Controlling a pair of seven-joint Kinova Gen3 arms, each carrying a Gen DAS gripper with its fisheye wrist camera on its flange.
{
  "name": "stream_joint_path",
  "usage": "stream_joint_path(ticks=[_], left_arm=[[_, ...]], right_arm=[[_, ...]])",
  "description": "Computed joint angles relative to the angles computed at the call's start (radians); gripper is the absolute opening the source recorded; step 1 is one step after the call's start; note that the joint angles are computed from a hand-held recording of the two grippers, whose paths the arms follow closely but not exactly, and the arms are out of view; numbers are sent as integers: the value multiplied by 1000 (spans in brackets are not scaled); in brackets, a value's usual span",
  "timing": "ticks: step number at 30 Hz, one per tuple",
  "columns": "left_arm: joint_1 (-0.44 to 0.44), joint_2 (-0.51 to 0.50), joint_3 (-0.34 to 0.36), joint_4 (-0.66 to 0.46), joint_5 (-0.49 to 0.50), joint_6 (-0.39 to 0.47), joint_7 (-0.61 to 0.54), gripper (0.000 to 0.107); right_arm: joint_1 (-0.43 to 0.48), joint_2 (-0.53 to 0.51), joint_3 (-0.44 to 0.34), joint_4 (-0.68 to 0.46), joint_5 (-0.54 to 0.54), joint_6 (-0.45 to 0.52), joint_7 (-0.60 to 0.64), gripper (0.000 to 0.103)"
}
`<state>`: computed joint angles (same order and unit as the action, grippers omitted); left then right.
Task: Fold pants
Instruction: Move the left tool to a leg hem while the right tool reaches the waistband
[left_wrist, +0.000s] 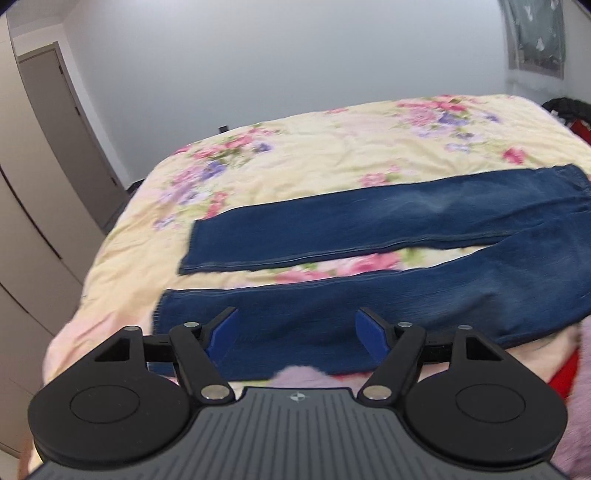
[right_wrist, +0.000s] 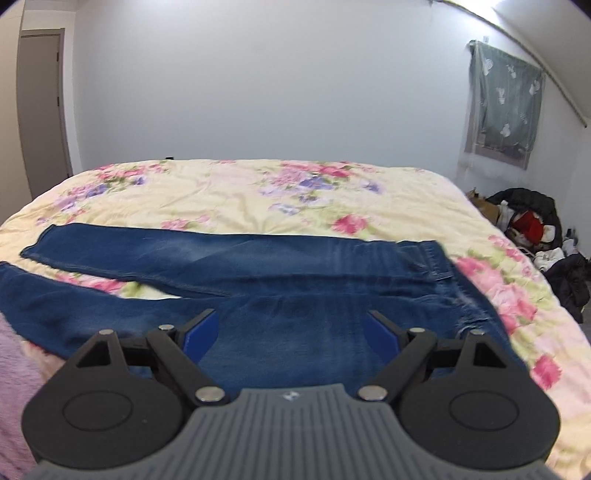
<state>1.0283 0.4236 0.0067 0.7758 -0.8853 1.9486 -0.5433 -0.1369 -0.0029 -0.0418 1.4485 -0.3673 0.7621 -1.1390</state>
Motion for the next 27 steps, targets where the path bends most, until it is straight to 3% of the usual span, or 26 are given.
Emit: stream_joint_path(ticks=[5,10,14,16,17,19,21,24,27], left_arm=[[-61,-90,38,158,31,-6,-48,76],[-169,-178,104,331,86,-74,-138,71],[-246,-197,142,431,101,-97,-231,70],[-285,-198,150,462,130,-100,-277,70],[-301,-201,154,475,143,-107,-297,70],[-318,-206,163,516,146,-122,-328,70],[-337,-204,165,541,158,-131,-344,70],[-365,-205,170,581,178,-175,-385,70],[-382,-203,178,638,182,-230,-451,70]], right_arm=[[74,105,29,-135,22,95,80,82],[132,222,51,-293,97,190,143,79],[151,357,65,-478,197,353,145,53],[154,418,69,-564,263,434,150,35],[144,445,97,-610,273,475,173,32],[128,487,177,-703,258,556,253,31],[144,518,190,-796,273,625,334,31],[177,557,155,-935,338,713,456,32],[236,615,57,-1069,369,802,510,35]])
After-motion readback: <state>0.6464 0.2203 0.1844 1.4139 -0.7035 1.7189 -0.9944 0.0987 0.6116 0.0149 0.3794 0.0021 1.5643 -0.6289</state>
